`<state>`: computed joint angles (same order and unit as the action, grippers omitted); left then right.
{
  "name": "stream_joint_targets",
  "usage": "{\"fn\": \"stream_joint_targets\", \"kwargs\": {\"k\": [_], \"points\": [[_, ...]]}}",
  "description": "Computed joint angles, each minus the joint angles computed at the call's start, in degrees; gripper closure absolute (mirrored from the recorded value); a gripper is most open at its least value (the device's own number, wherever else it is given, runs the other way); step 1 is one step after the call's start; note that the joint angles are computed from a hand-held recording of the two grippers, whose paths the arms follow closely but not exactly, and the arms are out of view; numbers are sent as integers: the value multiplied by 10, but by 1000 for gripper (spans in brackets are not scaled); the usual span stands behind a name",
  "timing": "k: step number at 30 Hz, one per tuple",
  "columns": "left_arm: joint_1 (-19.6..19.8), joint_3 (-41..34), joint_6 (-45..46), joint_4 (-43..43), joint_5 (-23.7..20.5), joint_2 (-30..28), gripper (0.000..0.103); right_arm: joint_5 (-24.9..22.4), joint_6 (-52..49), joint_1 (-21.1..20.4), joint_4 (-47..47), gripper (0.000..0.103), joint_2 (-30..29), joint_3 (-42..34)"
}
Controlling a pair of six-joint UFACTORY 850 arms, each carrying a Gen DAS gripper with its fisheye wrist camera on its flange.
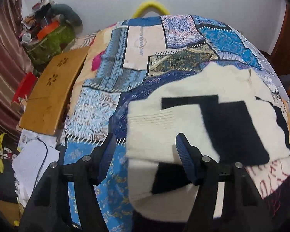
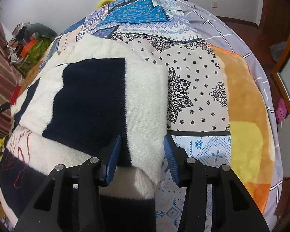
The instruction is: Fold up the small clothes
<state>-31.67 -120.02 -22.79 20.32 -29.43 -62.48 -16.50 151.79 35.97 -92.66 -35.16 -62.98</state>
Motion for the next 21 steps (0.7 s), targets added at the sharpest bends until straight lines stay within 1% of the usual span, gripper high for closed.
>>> {"fn": "stream_joint_targets", "kwargs": {"k": [2,4,8,11,15,16,17,18,20,21], "points": [[7,10,26,-30,5,6,38,-2,-5,1,7,61,3,1],[16,3,68,-82,-1,2,38,-4,-13,2,13,61,7,1],[44,-35,192,-259,-44,-22,37,-15,-29,7,24,61,11,-4],[61,-63,222,-340,-75,-44,37,-18,-27,8,18,61,11,-10],[79,-92,246,-425,-103,-71,38,-18,-40,10,28,61,7,-22],[83,-96,253,-446,-109,-76,40,-18,-47,11,34,61,5,-25],[87,-96,262,-470,-111,-78,47,-18,-56,12,42,61,4,-28],[88,-96,266,-482,-112,-79,52,-19,-66,13,51,61,3,-32],[89,-103,272,-488,-116,-84,71,-21,-80,13,63,61,1,-36],[89,-99,278,-493,-113,-82,73,-22,-87,14,71,61,0,-38]]}}
